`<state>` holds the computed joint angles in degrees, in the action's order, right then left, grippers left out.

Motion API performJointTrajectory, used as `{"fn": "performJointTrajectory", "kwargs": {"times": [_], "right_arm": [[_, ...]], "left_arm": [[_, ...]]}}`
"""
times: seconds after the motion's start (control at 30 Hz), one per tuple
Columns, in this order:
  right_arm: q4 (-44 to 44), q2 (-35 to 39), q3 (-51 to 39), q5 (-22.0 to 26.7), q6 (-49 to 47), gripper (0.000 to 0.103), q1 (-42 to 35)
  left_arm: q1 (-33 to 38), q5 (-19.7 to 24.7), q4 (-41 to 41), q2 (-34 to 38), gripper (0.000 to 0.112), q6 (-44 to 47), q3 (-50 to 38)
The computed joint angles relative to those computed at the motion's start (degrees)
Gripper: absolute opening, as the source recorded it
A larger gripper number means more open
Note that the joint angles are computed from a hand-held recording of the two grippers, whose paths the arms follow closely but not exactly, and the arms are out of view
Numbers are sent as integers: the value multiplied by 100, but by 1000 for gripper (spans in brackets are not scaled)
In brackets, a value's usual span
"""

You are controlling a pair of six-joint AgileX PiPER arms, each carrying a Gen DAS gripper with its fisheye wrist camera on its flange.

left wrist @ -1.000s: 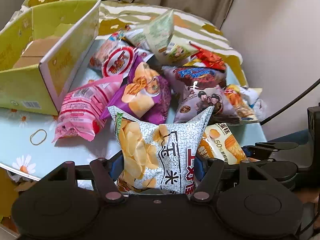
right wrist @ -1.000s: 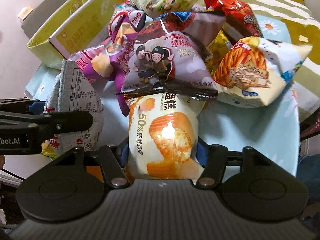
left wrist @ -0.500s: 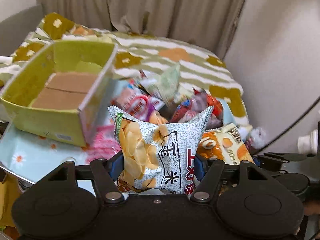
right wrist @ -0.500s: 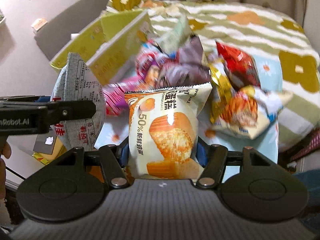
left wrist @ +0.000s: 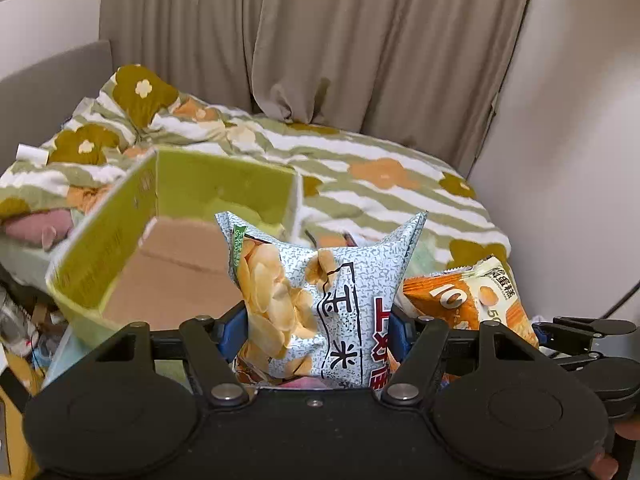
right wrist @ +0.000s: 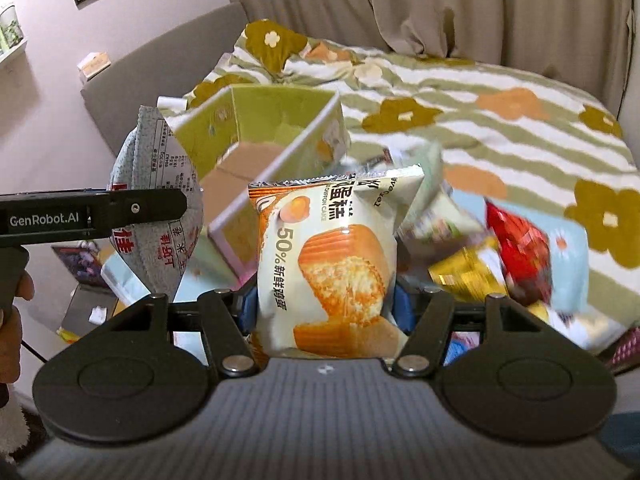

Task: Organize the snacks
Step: 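Lift both held bags and carry them over the cardboard box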

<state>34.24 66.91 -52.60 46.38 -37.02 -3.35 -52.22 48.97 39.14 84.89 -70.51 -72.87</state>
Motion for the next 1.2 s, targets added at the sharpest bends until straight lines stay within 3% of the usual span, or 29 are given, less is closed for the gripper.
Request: {"fn": "performJointTrajectory", "kwargs": {"times": [0.13,0.27,0.47,0.67,0.83,0.9,0.93,1.2], "right_arm": [[-992,731,-853,-641,1680,77,1144],[-1830,1569,-1847,-852,2984,78,1884],[-3043,3054,-3677,-661,4922,78,2693],[-4023,4289,-5026,-391,6465,78,3188],[-4406,4950,-5651,-137,7021,78,3278],[-4334,5128,-5855,-41,7024,78,3219],[-4353,5175,-5896,-28,7057,78,3226],[-4101,5213,-5750,-128,6797,78,3081]], "left_arm": [[1021,-454,-641,-122,71,1265,-51],[2090,-730,-1429,2,71,2707,-315],[3382,-873,-2771,709,72,4896,-1000],[4025,-801,-3652,1955,72,6287,-1961],[4162,-605,-3862,2853,74,6824,-2783],[4115,-551,-3677,3060,95,6804,-2978],[4073,-557,-3469,3120,99,6726,-3019],[4026,-767,-3074,2623,102,6404,-2277]]}}
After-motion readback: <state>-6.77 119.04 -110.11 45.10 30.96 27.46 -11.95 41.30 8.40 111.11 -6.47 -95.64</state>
